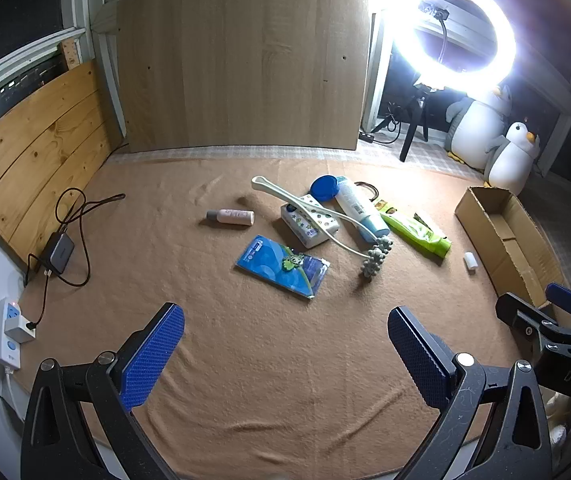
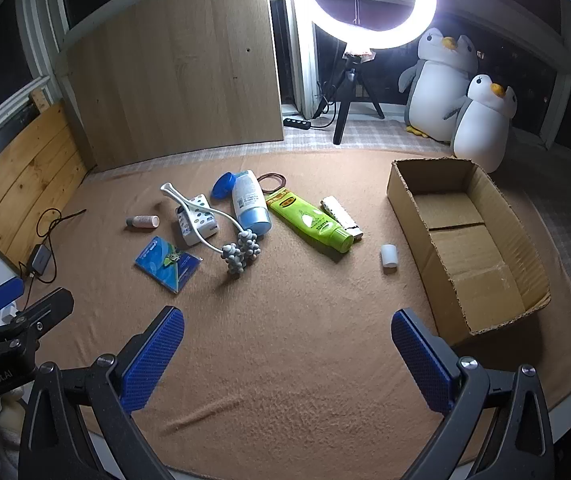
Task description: Organize objects
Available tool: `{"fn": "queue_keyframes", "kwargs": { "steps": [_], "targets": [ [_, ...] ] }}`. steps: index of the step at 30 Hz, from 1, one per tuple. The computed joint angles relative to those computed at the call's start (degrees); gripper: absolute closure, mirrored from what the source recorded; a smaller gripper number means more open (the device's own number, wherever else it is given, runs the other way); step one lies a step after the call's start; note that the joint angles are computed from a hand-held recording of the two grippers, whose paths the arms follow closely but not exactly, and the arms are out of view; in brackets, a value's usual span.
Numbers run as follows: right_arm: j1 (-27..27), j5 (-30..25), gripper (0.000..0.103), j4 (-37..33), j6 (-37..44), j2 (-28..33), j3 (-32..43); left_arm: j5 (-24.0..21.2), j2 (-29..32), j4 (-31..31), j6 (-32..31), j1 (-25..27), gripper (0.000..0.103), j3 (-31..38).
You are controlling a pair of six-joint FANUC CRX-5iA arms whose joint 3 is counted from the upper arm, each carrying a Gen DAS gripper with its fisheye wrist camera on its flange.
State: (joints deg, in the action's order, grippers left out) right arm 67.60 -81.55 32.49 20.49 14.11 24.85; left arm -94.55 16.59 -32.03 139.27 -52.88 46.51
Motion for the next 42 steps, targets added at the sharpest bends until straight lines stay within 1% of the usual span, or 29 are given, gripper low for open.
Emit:
{"fn": "queue_keyframes", "kwargs": {
  "steps": [18, 42],
  "targets": [
    [0.0, 0.2, 0.001, -0.6, -0.2, -0.3, -0.3, -0.2, 0.6, -0.2, 0.1, -0.4, 0.000, 0.8],
    [-0.3, 0.1, 0.001, -1.8, 0.1, 0.0, 0.3, 0.3, 0.1, 0.3, -0.2, 0.0, 0.000, 0.1]
  ]
}}
